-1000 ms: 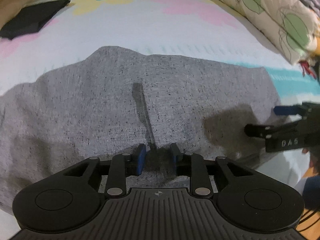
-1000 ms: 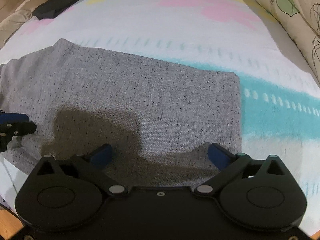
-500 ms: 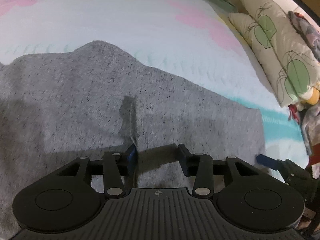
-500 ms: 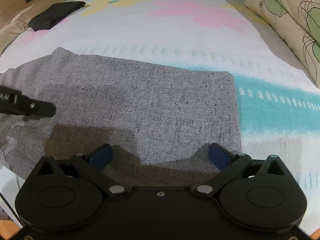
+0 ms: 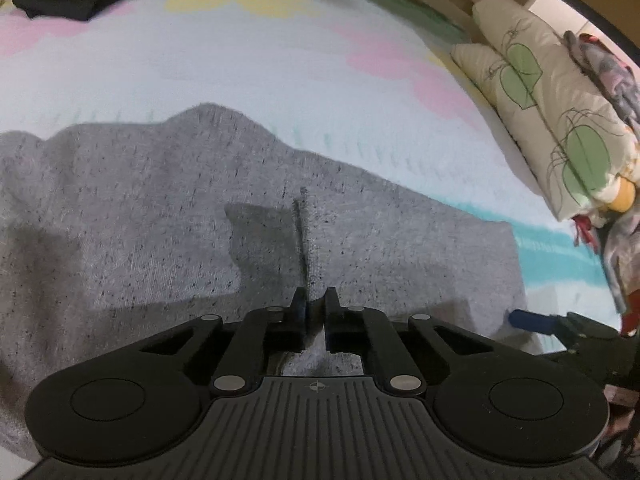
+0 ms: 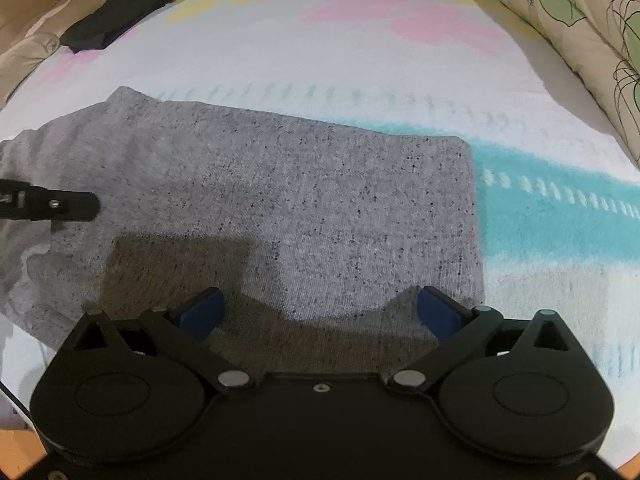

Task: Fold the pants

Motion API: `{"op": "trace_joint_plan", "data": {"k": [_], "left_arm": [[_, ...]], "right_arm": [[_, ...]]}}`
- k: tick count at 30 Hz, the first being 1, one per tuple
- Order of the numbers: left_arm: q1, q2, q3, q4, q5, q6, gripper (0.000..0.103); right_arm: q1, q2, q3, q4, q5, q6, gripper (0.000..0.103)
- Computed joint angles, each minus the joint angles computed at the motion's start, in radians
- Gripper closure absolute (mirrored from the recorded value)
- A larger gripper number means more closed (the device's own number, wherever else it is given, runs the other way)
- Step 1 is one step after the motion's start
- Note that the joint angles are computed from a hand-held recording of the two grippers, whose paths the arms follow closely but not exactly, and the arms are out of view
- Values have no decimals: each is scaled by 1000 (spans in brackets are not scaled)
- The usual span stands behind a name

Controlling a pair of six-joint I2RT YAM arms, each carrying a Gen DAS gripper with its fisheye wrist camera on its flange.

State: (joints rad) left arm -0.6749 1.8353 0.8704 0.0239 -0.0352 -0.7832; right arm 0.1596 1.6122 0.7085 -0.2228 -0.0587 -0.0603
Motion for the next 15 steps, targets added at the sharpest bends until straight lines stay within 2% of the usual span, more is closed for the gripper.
{"op": "trace_joint_plan", "data": {"k": [3,5,9,13,15], "left_arm": [[36,41,14,12,42,2,94],[42,58,36,-5,41,3,90],[38,50,56,-51,31,7,88],[2,-18,34,-114,-65,-8,88],[-27,-41,35,-141,-146,-2,88]], "right_arm": [[8,-11,-1,0,0,24,1],[16,-26,-10,15,-18,52,2],[59,-66,-40,45,-64,87,3],[152,-43,-51,30,-13,35,2],[183,-93,-127,117,28,19,3]]}}
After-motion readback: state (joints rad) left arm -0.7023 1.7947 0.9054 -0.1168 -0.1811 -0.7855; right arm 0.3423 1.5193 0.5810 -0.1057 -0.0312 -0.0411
